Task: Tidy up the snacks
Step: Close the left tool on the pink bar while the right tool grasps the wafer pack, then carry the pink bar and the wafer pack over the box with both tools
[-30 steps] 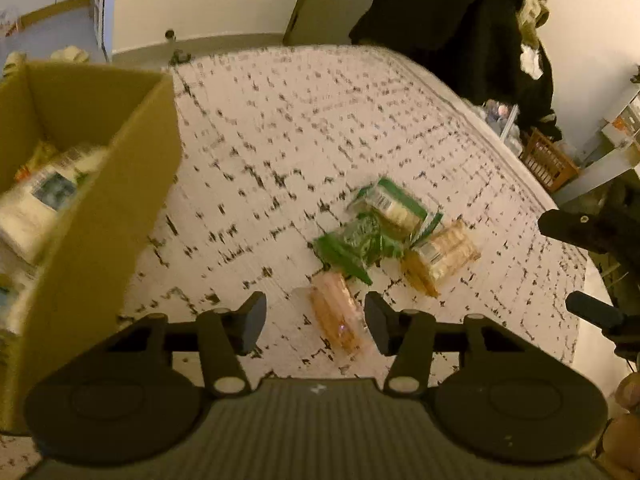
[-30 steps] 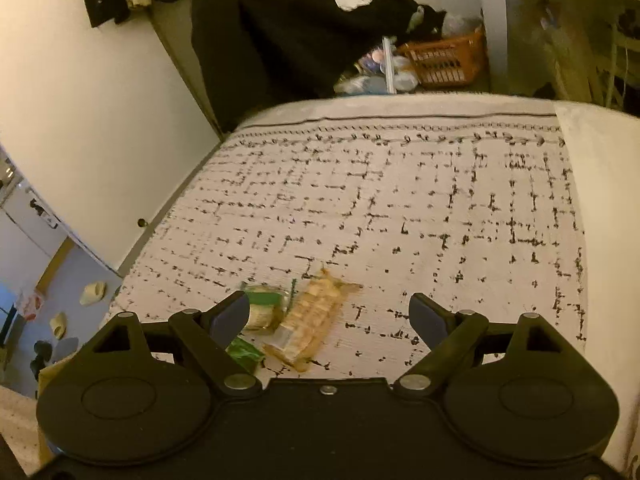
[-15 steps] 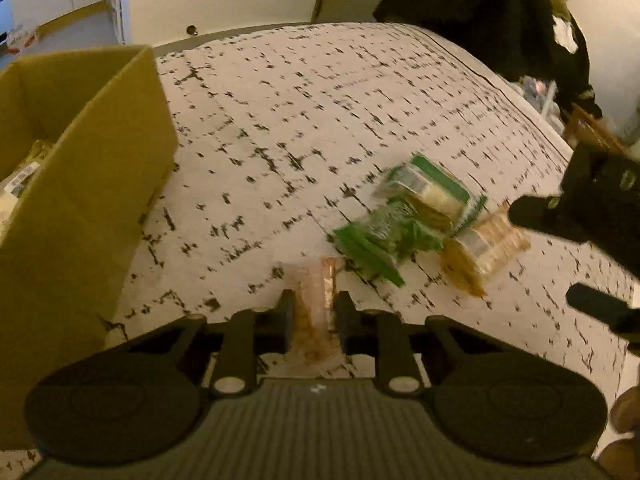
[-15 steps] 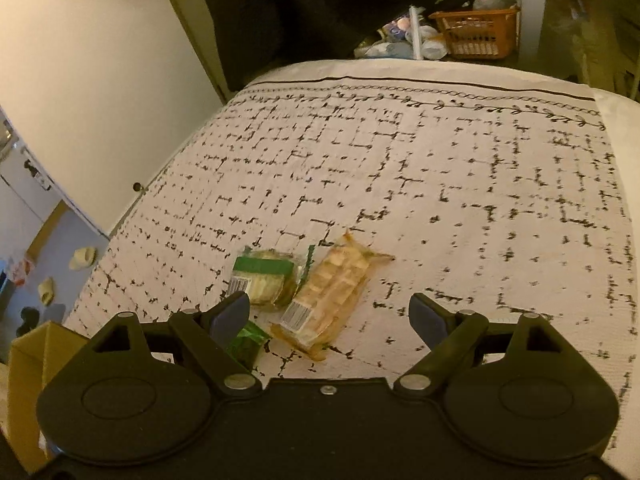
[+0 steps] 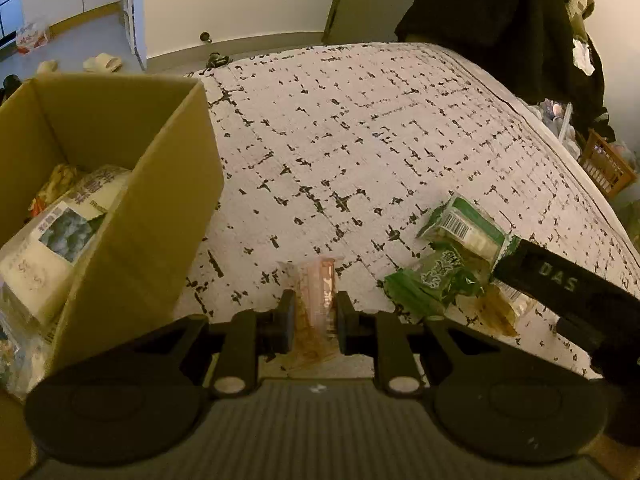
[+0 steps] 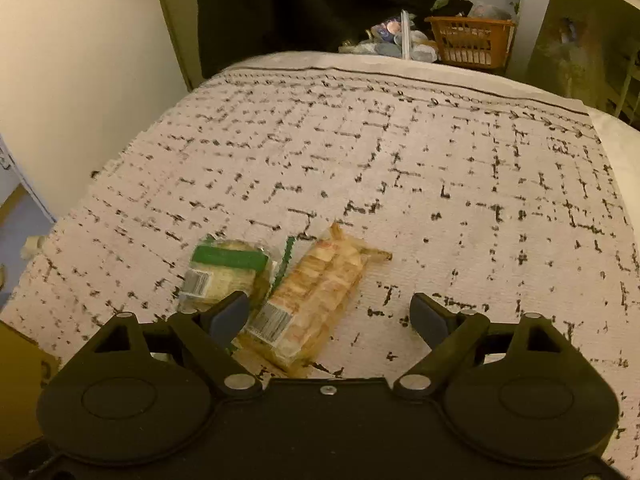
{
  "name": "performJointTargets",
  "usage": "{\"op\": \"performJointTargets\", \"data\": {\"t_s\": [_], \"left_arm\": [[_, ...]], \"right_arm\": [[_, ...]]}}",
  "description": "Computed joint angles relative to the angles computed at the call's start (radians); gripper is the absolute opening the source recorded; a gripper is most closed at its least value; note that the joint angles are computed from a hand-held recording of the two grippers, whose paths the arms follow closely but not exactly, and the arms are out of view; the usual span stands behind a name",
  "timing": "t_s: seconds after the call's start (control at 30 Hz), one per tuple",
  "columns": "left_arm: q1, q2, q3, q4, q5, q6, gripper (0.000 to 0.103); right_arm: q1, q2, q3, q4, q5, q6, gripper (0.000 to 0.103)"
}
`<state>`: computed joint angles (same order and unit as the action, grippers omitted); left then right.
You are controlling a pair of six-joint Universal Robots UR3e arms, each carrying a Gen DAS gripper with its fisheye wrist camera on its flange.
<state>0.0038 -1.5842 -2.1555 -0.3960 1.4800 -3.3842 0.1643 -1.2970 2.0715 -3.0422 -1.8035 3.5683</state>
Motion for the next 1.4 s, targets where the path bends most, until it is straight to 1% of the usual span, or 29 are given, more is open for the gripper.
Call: {"op": "performJointTargets", "data": {"t_s": [0.07, 0.17, 0.23, 0.27, 0.3, 0.33, 0.37, 0.4, 0.43, 0.53, 0.57, 0.77, 0.9, 1.07, 1.4], "left_arm": [[0.008, 0.009, 0.000, -0.010, -0.005, 0.000, 0.019], [0.030, 0.038, -0.023, 0.000, -0.020, 0.009, 0.019], [0.042, 0.049, -0.023, -0.027, -0.033, 0.011, 0.019], [0.047, 0.057, -0.023, -0.040, -0.040, 0.014, 0.019], [0.051, 0.068, -0.026, -0.044, -0.046, 0.018, 0.019], [0.052, 0.079, -0.030, -0.048, -0.047, 0.022, 0.019], [0.056, 0.096, -0.033, -0.059, -0.054, 0.028, 0.019], [0.062, 0.115, -0.039, -0.068, -0.064, 0.036, 0.019], [0.067, 0.134, -0.043, -0.079, -0.069, 0.045, 0.019], [0.083, 0.199, -0.058, -0.108, -0.079, 0.064, 0.019], [0.092, 0.221, -0.056, -0.133, -0.090, 0.067, 0.019], [0.142, 0.336, -0.043, -0.201, -0.143, 0.096, 0.019], [0.184, 0.417, -0.037, -0.250, -0.177, 0.128, 0.019], [0.252, 0.498, -0.025, -0.317, -0.222, 0.156, 0.019], [0.376, 0.602, 0.026, -0.434, -0.294, 0.239, 0.019]], "right_arm": [[0.019, 0.010, -0.014, 0.017, -0.028, -0.021, 0.088], [0.038, -0.003, -0.063, 0.144, -0.062, -0.044, 0.084], [0.048, -0.008, -0.071, 0.178, -0.084, -0.033, 0.077], [0.056, -0.007, -0.071, 0.182, -0.102, -0.034, 0.067], [0.063, -0.006, -0.070, 0.182, -0.119, -0.047, 0.052], [0.068, -0.006, -0.072, 0.187, -0.132, -0.063, 0.042], [0.064, -0.017, -0.064, 0.187, -0.126, -0.073, 0.041], [0.050, -0.037, -0.049, 0.185, -0.100, -0.074, 0.035], [0.038, -0.056, -0.039, 0.188, -0.084, -0.069, 0.035], [0.056, -0.097, -0.023, 0.161, -0.139, -0.069, 0.034], [0.058, -0.121, -0.012, 0.153, -0.136, -0.070, 0.034], [0.065, -0.225, 0.028, 0.107, -0.101, -0.059, 0.034], [0.058, -0.276, 0.029, 0.104, -0.015, -0.035, 0.035], [0.084, -0.309, 0.012, 0.094, 0.006, -0.032, 0.035], [0.126, -0.363, -0.003, 0.066, 0.020, -0.036, 0.035]]}}
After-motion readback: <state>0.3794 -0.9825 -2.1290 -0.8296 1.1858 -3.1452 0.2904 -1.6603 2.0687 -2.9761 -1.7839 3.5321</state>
